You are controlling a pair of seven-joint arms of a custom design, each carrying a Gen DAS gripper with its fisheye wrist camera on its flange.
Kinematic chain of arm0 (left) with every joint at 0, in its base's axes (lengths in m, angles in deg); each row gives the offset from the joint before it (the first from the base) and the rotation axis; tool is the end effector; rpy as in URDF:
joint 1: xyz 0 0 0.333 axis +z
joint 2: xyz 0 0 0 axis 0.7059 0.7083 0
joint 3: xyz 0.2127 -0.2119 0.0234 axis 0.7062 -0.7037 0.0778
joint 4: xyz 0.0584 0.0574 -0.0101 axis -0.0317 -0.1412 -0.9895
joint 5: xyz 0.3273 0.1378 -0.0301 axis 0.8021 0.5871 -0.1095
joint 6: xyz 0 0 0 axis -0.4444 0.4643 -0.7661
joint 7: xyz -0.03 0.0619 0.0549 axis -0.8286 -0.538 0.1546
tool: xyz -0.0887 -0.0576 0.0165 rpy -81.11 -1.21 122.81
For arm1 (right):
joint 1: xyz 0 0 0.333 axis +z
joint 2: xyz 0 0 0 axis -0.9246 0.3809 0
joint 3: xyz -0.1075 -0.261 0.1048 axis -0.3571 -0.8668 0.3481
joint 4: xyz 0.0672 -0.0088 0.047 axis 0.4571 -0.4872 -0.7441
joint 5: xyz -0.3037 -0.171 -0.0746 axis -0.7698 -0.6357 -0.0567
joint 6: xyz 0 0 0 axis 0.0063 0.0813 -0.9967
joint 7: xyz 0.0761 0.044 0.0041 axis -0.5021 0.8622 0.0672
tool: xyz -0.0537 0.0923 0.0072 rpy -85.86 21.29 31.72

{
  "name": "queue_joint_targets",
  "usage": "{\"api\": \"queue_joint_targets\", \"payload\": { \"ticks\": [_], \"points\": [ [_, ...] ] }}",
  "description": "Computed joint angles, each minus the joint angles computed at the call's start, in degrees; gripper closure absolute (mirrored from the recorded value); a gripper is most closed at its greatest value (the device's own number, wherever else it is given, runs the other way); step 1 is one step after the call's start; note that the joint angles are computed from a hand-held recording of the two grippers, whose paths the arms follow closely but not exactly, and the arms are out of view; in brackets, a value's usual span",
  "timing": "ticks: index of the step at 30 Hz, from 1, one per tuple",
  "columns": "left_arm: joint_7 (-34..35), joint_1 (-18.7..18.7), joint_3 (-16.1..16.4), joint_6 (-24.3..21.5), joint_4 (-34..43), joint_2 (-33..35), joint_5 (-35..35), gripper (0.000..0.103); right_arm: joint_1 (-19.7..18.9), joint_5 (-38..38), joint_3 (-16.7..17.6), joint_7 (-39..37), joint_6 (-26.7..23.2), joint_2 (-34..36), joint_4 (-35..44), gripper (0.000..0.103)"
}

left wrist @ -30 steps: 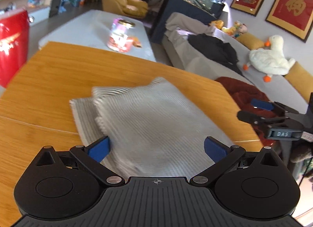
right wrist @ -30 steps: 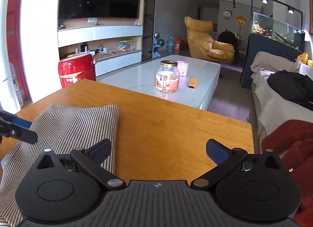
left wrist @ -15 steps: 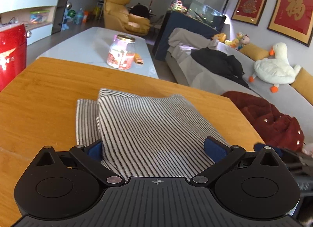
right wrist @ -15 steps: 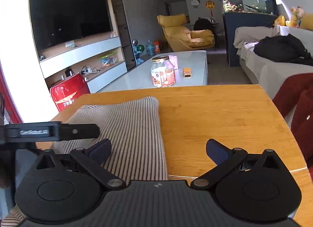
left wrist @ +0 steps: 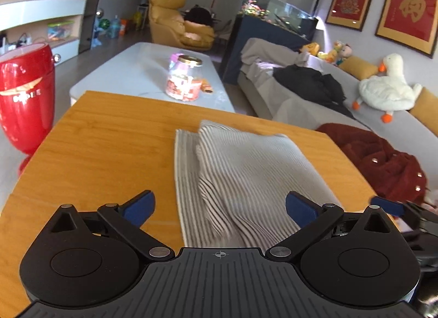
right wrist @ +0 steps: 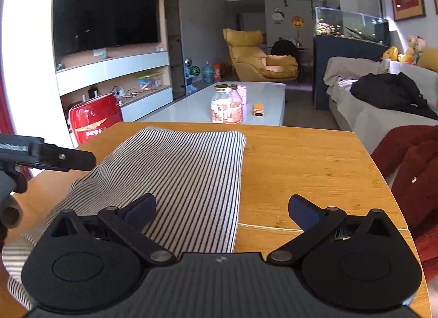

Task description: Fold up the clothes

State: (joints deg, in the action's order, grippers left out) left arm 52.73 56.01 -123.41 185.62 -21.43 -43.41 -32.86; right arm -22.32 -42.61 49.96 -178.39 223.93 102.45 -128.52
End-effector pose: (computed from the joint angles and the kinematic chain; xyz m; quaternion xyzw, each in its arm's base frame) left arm 0.6180 -0.2596 0.3450 -0.4902 0.7279 -0.4654 0.1154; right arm 0.4896 0.4678 0.3305 -0.5868 0.6231 -0.3554 0.3755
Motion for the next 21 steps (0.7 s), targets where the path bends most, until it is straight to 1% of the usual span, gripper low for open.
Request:
{"api": "queue_joint_targets", "payload": {
  "ticks": [1,4,5,6,7,8,9,10,11,12,13,14,15,16,21],
  "points": [
    [0.4,3.8,-3.7,0.8,-3.6,-0.8,1.7,0.0,0.2,-0.2,0.1,0.2,0.1,-1.0,-1.2,0.0],
    [2.6,8.8,-8.5,-1.2,-10.5,-3.7,4.9,0.0,0.0,-2.9,1.1,4.4,2.1,-5.0,-5.9,0.0],
    [2.4,8.6,-8.1,-2.6,-11.5,-4.8,7.4,0.0,-0.6,-2.8,2.0,3.5,3.2,-6.1,-7.1,0.0],
    [4.9,6.5,-5.7,-1.9,-12.9,-6.8,5.8,0.0,-1.3,-0.5,3.2,-0.3,3.8,-6.5,-7.7,0.0],
    [5.8,3.8,-2.6,-1.1,-14.2,-8.8,5.8,0.0,-1.2,1.0,3.9,-3.1,3.1,-6.3,-7.9,0.0],
    [6.1,2.0,-0.4,-0.1,-15.1,-9.8,5.5,0.0,-0.8,2.1,4.4,-5.2,1.9,-6.1,-8.0,0.0],
    [7.8,1.7,0.0,0.5,-16.1,-10.3,4.3,0.0,-0.3,3.3,4.7,-7.2,0.8,-5.8,-8.0,0.0],
    [5.7,3.4,-1.5,-0.9,-15.6,-9.5,5.3,0.0,0.6,3.3,4.7,-6.1,-0.5,-5.7,-8.1,0.0],
    [5.5,6.0,-4.3,-2.5,-15.4,-8.3,4.8,0.0,1.0,4.1,4.7,-3.3,-1.5,-5.6,-8.0,0.0],
    [5.8,7.2,-5.4,-2.5,-15.5,-7.6,4.2,0.0,0.7,5.6,4.9,-0.5,-1.0,-5.5,-8.0,0.0],
    [6.0,8.3,-6.5,-2.6,-15.7,-6.9,3.6,0.0,-0.2,7.0,4.9,2.6,1.4,-5.6,-8.3,0.0],
    [6.1,9.3,-7.4,-2.6,-15.8,-6.3,3.1,0.0,-1.0,6.5,4.4,6.7,4.5,-6.0,-9.2,0.0],
    [6.4,8.7,-6.9,-2.1,-15.7,-6.5,2.9,0.0,-1.4,5.7,4.0,7.9,6.5,-6.5,-9.9,0.0],
    [6.1,8.3,-6.4,-1.2,-16.1,-6.8,2.5,0.0,-1.9,6.0,4.0,6.9,7.6,-6.7,-10.2,0.0],
    [3.3,5.2,-3.2,-0.1,-17.0,-8.9,1.5,0.0,-2.3,7.6,4.2,4.4,10.6,-7.1,-10.8,0.0]
  ]
}}
